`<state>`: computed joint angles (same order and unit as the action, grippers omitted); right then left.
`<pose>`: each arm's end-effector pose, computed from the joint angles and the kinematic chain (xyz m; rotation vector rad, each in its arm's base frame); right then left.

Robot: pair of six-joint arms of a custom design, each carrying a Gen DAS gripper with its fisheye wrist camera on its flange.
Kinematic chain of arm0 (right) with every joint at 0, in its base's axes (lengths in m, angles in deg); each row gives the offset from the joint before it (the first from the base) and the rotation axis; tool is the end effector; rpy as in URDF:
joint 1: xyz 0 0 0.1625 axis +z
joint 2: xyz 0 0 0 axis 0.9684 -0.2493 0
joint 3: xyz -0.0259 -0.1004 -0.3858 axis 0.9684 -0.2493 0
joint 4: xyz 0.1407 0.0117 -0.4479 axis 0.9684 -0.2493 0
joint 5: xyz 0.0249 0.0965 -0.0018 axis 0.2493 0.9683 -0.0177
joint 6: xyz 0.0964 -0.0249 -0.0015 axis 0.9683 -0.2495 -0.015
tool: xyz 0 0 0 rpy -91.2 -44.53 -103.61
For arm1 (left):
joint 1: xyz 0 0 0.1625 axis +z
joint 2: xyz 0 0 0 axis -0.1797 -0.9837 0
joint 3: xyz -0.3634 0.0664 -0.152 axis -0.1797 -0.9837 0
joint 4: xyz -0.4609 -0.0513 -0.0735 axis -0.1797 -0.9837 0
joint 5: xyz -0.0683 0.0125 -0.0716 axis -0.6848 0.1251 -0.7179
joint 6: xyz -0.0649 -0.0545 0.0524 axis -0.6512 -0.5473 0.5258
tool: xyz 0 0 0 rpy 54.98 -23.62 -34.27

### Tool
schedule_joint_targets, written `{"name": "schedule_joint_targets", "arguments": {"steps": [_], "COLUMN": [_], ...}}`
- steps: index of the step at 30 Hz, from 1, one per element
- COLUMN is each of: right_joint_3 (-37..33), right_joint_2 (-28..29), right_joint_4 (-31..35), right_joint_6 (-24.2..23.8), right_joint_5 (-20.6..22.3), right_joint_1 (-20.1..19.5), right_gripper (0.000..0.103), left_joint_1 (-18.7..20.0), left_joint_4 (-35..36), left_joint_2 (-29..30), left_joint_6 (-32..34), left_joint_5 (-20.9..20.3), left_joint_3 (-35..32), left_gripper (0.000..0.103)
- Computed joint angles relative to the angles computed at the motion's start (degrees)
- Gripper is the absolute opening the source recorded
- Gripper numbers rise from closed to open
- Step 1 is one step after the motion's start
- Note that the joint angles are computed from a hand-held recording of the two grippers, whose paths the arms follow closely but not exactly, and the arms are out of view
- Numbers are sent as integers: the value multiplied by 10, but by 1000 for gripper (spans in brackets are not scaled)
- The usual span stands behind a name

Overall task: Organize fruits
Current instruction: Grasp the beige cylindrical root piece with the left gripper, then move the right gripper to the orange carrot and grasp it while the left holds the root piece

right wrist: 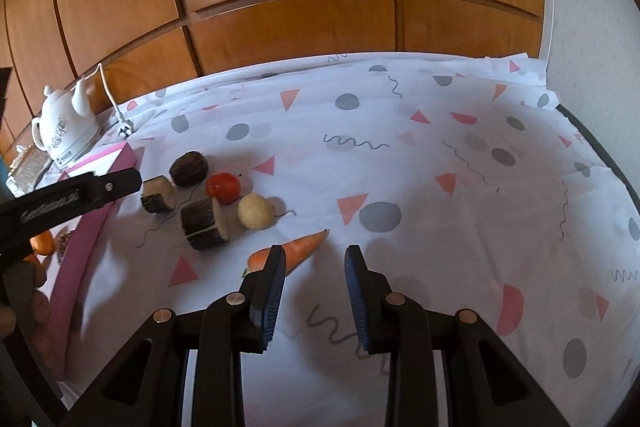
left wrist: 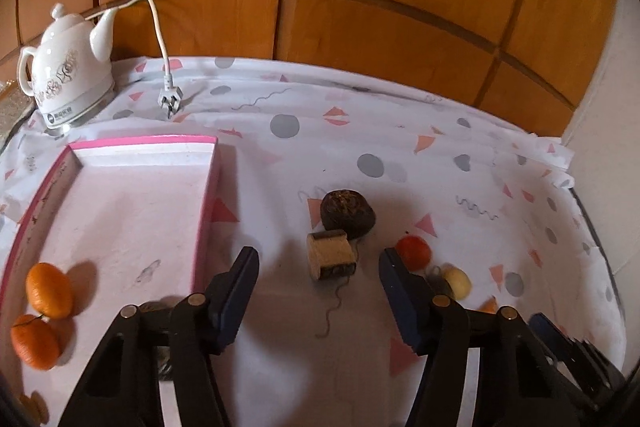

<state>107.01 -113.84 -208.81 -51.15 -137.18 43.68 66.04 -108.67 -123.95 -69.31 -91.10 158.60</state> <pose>0.2680 -0.3532 -0.0326 0.3611 -2.3079 0.9593 -0.0333 -0.4165 0.2290 0.2664 2.3701 -0.9396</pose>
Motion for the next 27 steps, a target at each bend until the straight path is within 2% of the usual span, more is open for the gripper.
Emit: {"name": "schedule_joint_targets", "arguments": {"steps": [5, 6, 8, 11, 13, 14, 18, 21, 27], "right_joint_3": [-2, -2, -2, -3, -3, -2, 5, 16, 28], "right_joint_2": [2, 2, 4, 6, 5, 5, -2, -17, -38], "right_joint_4": [-5, -7, -13, -20, -18, -17, -14, 6, 50], "right_joint_6": [-3, -3, -6, -9, -9, -11, -8, 8, 49], "right_joint_5": [0, 1, 3, 2, 7, 11, 25, 60, 128], "right_joint_1": [-8, -10, -13, -16, -18, -18, -20, -27, -45], "right_gripper": [31, 31, 31, 31, 31, 31, 31, 31, 31], "left_joint_1": [17, 19, 22, 23, 26, 29, 59, 51, 51], "left_joint_4": [-21, -22, -24, -42, -60, -71, -70, -74, -81], "left_joint_2": [45, 55, 69, 87, 100, 105, 93, 100, 101], "left_joint_6": [5, 4, 3, 5, 14, 22, 13, 17, 22], "left_joint_5": [-3, 0, 3, 7, 10, 8, -46, -28, -28], "left_joint_3": [-18, -22, -27, -28, -28, -27, -32, -30, -29], "left_gripper": [53, 48, 44, 32, 28, 27, 28, 27, 27]}}
